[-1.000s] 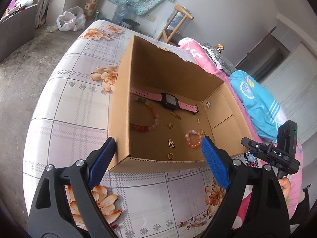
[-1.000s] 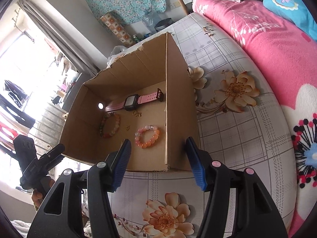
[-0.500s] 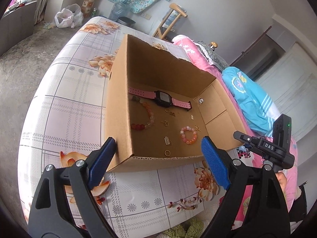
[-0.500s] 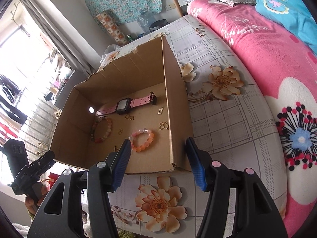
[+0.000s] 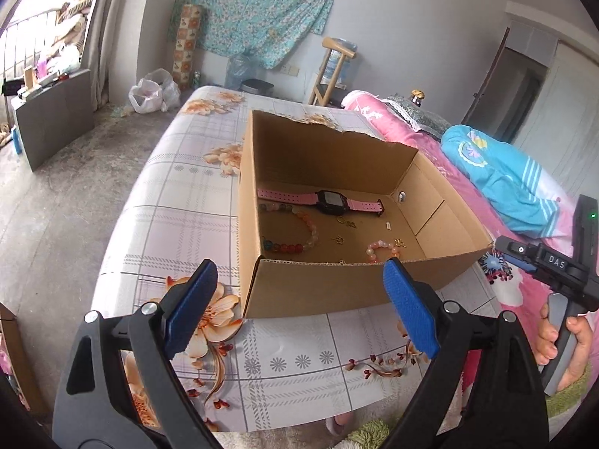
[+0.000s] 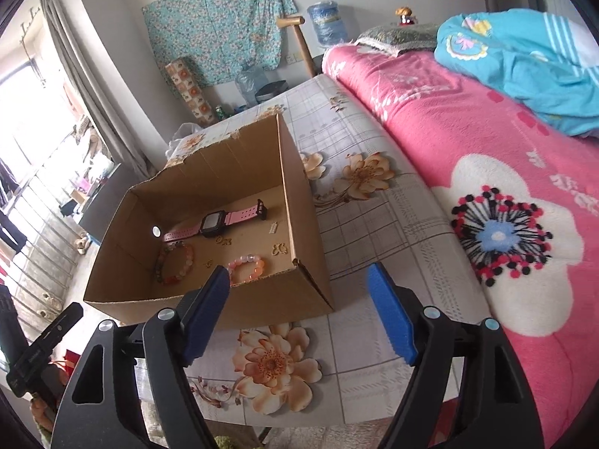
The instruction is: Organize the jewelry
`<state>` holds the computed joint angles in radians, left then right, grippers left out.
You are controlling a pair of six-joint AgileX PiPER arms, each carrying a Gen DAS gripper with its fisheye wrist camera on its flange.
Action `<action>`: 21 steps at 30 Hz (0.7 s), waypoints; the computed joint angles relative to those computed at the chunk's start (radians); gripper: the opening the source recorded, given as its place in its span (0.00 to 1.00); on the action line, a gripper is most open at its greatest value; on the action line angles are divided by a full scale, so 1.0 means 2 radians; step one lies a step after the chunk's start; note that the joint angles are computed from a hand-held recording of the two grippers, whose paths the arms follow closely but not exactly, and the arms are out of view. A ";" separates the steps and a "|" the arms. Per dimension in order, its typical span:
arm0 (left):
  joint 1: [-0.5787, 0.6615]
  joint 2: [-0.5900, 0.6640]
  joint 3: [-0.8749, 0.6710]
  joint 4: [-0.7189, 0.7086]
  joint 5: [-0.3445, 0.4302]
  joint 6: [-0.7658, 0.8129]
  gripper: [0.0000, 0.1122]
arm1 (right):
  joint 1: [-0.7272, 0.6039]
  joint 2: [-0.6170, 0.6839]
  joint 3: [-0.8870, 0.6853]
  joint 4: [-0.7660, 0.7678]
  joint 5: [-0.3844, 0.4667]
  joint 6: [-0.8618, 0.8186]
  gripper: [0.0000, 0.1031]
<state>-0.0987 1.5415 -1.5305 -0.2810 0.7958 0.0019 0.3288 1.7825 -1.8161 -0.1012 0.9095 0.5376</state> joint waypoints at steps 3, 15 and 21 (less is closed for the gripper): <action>-0.013 -0.022 0.009 0.028 0.001 -0.022 0.81 | 0.035 -0.035 0.036 -0.077 -0.004 0.048 0.83; -0.093 -0.035 0.003 0.170 0.008 -0.136 0.84 | 0.157 -0.037 0.034 -0.265 0.055 0.178 0.94; -0.133 -0.035 -0.006 0.291 0.017 -0.247 0.84 | 0.200 -0.022 0.009 -0.346 0.089 0.213 0.94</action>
<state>-0.3652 1.4715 -1.5429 0.3009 0.8306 -0.4911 0.7280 1.7394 -1.7972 -0.7940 1.0884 0.9626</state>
